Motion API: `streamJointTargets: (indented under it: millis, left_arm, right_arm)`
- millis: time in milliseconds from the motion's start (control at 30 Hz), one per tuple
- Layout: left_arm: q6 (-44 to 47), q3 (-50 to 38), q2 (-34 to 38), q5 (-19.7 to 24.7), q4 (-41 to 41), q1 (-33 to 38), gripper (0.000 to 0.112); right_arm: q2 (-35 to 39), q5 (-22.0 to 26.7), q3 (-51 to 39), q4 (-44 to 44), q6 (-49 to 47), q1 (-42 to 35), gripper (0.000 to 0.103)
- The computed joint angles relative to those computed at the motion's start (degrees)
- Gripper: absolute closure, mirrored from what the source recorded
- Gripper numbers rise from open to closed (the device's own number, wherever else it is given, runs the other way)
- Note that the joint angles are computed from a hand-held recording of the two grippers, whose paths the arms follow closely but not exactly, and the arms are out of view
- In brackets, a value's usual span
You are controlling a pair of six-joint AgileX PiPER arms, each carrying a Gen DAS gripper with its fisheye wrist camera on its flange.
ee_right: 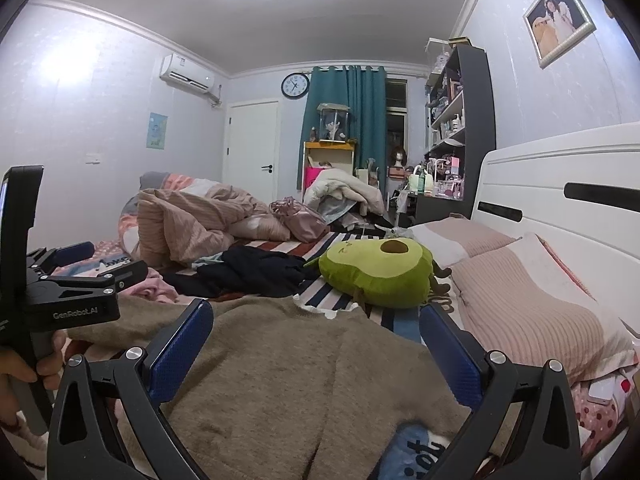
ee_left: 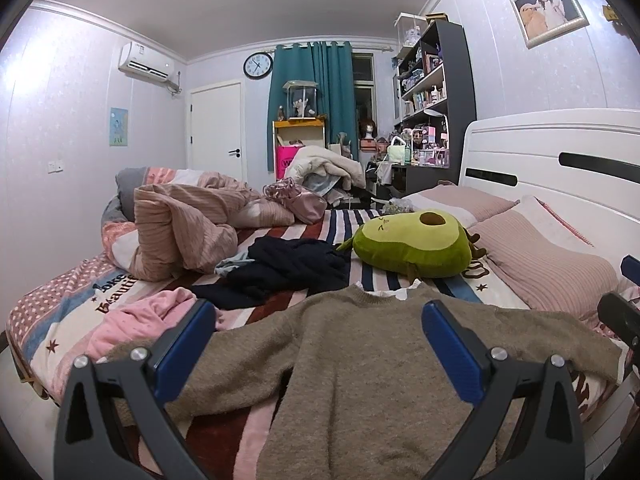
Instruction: Fold small clothes
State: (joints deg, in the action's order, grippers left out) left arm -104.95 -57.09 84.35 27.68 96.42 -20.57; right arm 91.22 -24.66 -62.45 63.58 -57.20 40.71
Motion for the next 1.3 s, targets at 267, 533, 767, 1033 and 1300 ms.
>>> streamJointTargets:
  millis: [267,533,767,1033,1300]
  left_arm:
    - [-1.3,0.0,0.2,0.1,1.0,-0.5,0.01]
    - [-1.9,-0.3,0.8,0.4,1.1,-0.7,0.01]
    - [-2.0,-0.2,0.5,-0.7,1.0,0.4,0.01]
    - [-2.3,-0.3,0.7,-1.4,1.0,0.8,0.01]
    - [-2.1,-0.7,1.3,-1.3,0.8,1.3,0.01]
  right_arm:
    - [-0.2,0.2,0.3,-0.2,0.1,-0.3,0.001]
    - [-0.1,0.6,0.4,-1.1,1.1,-0.6,0.001]
    - [-0.4,0.5,0.8,-0.5,0.8,-0.4,0.001]
    - [-0.4,0.7,0.7,-0.4,0.7,-0.5,0.001]
    - [-0.3,0.7,0.7,0.1,0.6,-0.1,0.001]
